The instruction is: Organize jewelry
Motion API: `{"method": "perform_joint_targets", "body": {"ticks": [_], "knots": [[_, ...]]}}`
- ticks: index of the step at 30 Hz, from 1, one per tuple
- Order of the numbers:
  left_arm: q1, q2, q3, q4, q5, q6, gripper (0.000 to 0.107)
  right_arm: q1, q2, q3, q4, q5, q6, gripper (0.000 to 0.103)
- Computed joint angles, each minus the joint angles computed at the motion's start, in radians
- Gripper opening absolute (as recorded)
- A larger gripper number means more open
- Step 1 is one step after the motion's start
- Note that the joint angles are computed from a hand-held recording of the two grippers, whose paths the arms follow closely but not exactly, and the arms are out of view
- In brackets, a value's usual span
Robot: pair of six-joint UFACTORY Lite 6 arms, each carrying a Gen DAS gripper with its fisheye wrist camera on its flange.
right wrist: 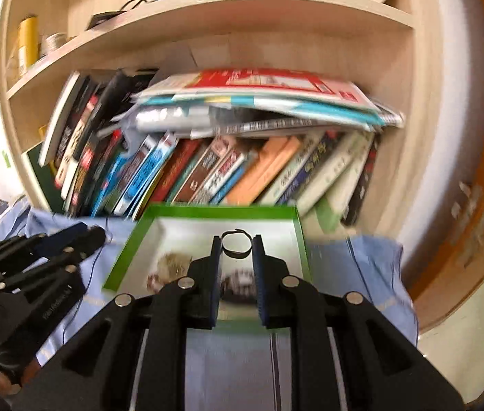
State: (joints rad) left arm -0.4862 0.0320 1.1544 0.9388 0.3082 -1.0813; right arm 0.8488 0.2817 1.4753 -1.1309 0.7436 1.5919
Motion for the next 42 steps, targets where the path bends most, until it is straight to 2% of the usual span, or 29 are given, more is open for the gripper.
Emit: {"method": "perform_joint_targets", "body": {"ticks": [3,7,12,14,15,17,19,20,22,24,26,27,30,32,36,42], "knots": [[0.037,0.212,0.229,-0.267,0.029,0.273,0.021,-0.096,0.149,0.159,0.158,-0.087,-0.174,0.018],[0.073,0.482,0.441,-0.498,0.093,0.476,0.022,-0.176,0.368,0.288,0.360,-0.153,-0.332,0.018],[0.102,0.659,0.578,-0.600,0.132,0.563,0.022,-0.214,0.456,0.327,0.449,-0.178,-0.394,0.018],[0.108,0.667,0.597,-0.609,0.139,0.563,0.031,-0.212,0.406,0.275,0.405,-0.184,-0.345,0.025],[0.107,0.646,0.577,-0.586,0.129,0.536,0.036,-0.206,0.375,0.241,0.378,-0.189,-0.312,0.031],[0.087,0.571,0.490,-0.421,0.103,0.363,0.053,-0.184,0.274,0.132,0.276,-0.192,-0.198,0.046],[0.060,0.413,0.316,-0.212,0.071,0.154,0.060,-0.130,0.139,-0.026,0.107,-0.165,-0.007,0.067],[0.048,0.342,0.236,-0.107,0.061,0.049,0.067,-0.098,0.074,-0.110,0.018,-0.145,0.098,0.071],[0.005,0.165,0.050,0.099,0.071,-0.160,0.075,-0.005,-0.060,-0.282,-0.121,-0.065,0.284,0.083],[-0.062,-0.008,-0.137,0.283,0.113,-0.369,0.077,0.097,-0.142,-0.401,-0.194,0.041,0.403,0.088],[-0.123,-0.127,-0.286,0.442,0.153,-0.565,0.080,0.184,-0.189,-0.476,-0.206,0.135,0.452,0.092],[-0.152,-0.180,-0.348,0.471,0.173,-0.615,0.081,0.211,-0.201,-0.497,-0.202,0.162,0.473,0.094],[-0.228,-0.277,-0.440,0.453,0.227,-0.637,0.084,0.275,-0.257,-0.570,-0.169,0.211,0.532,0.096],[-0.271,-0.320,-0.468,0.462,0.275,-0.658,0.089,0.300,-0.253,-0.564,-0.131,0.246,0.516,0.096],[-0.358,-0.361,-0.499,0.464,0.354,-0.679,0.092,0.353,-0.268,-0.568,-0.092,0.318,0.518,0.097],[-0.397,-0.420,-0.539,0.463,0.379,-0.684,0.094,0.420,-0.314,-0.588,-0.084,0.402,0.539,0.100]]}}
